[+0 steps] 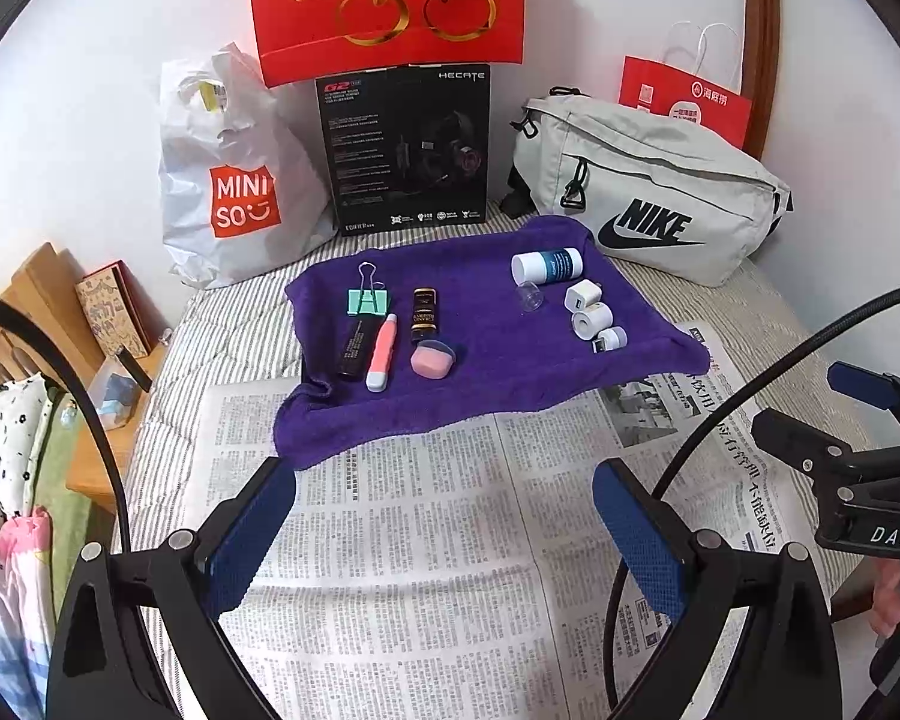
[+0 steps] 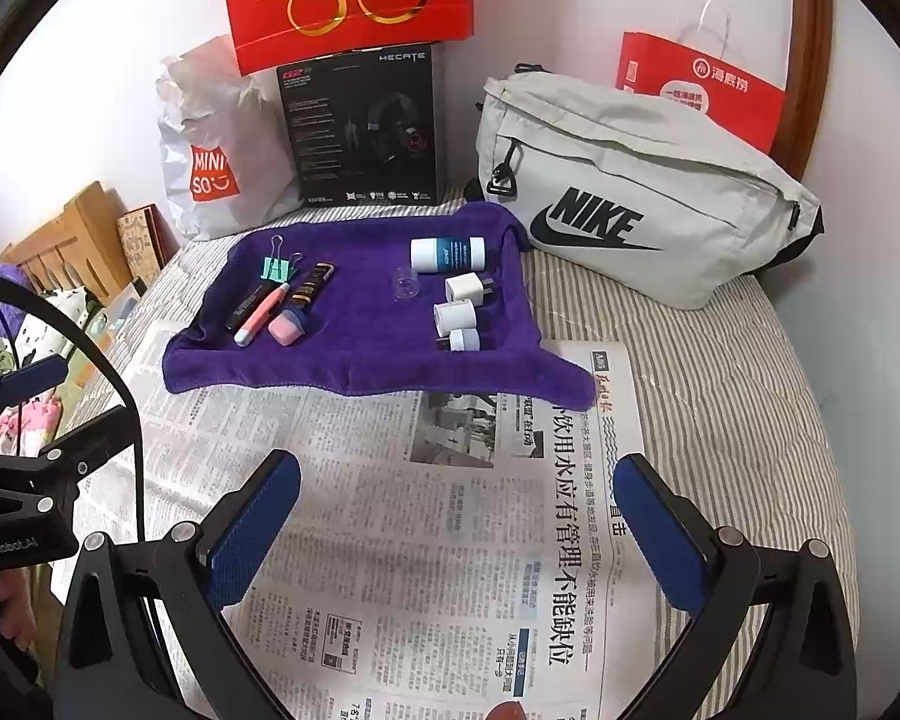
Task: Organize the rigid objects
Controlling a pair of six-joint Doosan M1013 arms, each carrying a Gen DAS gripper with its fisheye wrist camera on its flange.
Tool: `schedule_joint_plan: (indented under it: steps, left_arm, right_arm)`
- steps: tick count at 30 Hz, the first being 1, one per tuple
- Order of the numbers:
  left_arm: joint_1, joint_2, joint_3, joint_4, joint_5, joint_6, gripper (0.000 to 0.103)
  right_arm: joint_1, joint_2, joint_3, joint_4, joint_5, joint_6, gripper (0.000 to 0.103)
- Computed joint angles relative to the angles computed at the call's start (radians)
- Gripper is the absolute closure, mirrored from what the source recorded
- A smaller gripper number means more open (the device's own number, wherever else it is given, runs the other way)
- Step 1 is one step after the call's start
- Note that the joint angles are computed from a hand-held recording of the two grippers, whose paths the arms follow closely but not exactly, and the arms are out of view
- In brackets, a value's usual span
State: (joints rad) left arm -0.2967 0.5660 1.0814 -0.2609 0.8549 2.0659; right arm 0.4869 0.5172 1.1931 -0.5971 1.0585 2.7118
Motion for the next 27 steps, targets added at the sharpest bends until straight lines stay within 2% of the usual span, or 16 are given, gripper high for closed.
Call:
schedule_joint_plan:
  steps: [27]
  left_arm:
    - [0.000,-0.012,0.013,0.004,0.001,0.009,0.003]
  right_arm:
    - [0.009,-0.014,0.010,-0.022,0.017,0.014,0.000]
